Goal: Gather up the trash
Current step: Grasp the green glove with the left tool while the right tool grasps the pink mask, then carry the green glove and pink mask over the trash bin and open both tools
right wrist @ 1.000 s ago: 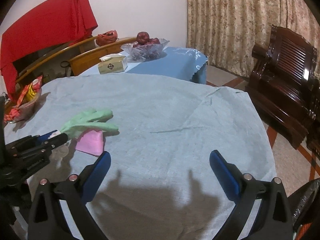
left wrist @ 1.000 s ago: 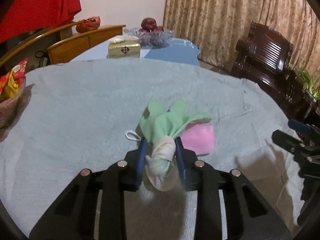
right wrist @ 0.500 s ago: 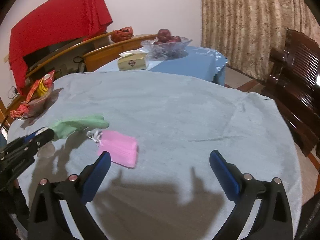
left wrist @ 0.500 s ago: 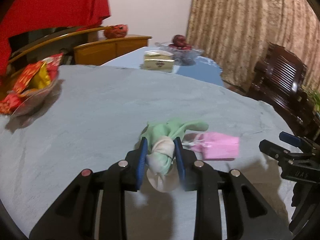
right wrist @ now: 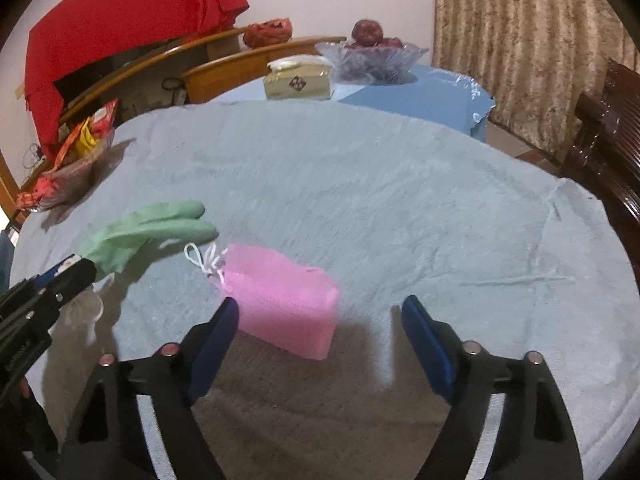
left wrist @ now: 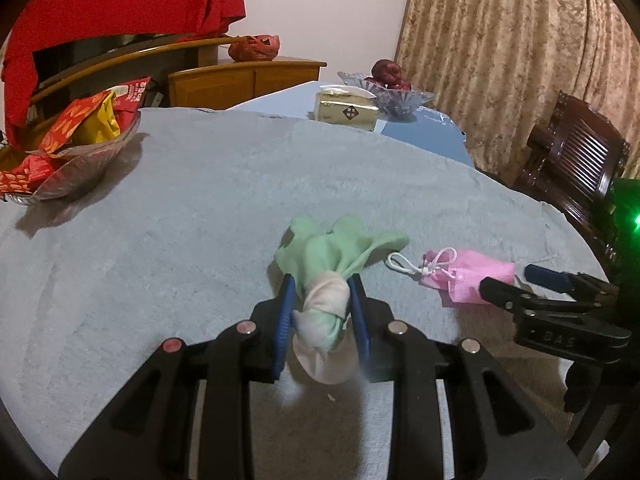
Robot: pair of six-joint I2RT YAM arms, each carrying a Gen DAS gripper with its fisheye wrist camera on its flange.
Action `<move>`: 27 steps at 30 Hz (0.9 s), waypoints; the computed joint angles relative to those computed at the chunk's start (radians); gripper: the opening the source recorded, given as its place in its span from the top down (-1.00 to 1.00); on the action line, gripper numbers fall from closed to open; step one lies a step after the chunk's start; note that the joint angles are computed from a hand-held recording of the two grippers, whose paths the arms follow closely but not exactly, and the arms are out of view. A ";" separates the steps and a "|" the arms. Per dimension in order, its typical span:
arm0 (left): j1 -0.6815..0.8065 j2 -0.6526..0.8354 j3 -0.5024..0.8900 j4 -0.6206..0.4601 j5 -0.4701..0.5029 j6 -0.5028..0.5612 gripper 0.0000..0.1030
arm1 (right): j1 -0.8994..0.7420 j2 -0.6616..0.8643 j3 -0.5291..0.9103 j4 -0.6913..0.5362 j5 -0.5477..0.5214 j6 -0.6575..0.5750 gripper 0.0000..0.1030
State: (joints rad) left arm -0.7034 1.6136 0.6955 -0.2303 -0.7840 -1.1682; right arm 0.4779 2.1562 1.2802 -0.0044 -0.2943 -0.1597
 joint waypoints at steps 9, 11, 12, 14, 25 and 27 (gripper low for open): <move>0.000 0.005 0.002 0.009 0.012 0.016 0.49 | -0.019 0.002 0.014 -0.057 -0.096 -0.031 0.80; -0.004 0.003 0.013 -0.004 0.006 0.011 0.49 | -0.030 -0.022 -0.004 -0.048 -0.115 -0.029 0.82; -0.006 0.000 0.019 -0.011 0.003 0.010 0.49 | -0.036 -0.038 -0.019 -0.041 -0.125 -0.027 0.82; -0.018 -0.002 0.039 -0.036 -0.011 0.005 0.49 | -0.048 -0.073 -0.049 -0.030 -0.139 -0.025 0.82; -0.109 -0.004 0.177 -0.177 -0.073 -0.048 0.50 | -0.126 -0.258 -0.170 -0.013 -0.167 -0.033 0.82; -0.132 0.006 0.210 -0.211 -0.088 -0.063 0.50 | -0.151 -0.291 -0.185 -0.023 -0.179 -0.031 0.82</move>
State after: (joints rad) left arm -0.8351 1.6195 0.9058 -0.4410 -0.8722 -1.2311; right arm 0.3269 1.8657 1.0948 -0.0273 -0.4733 -0.1911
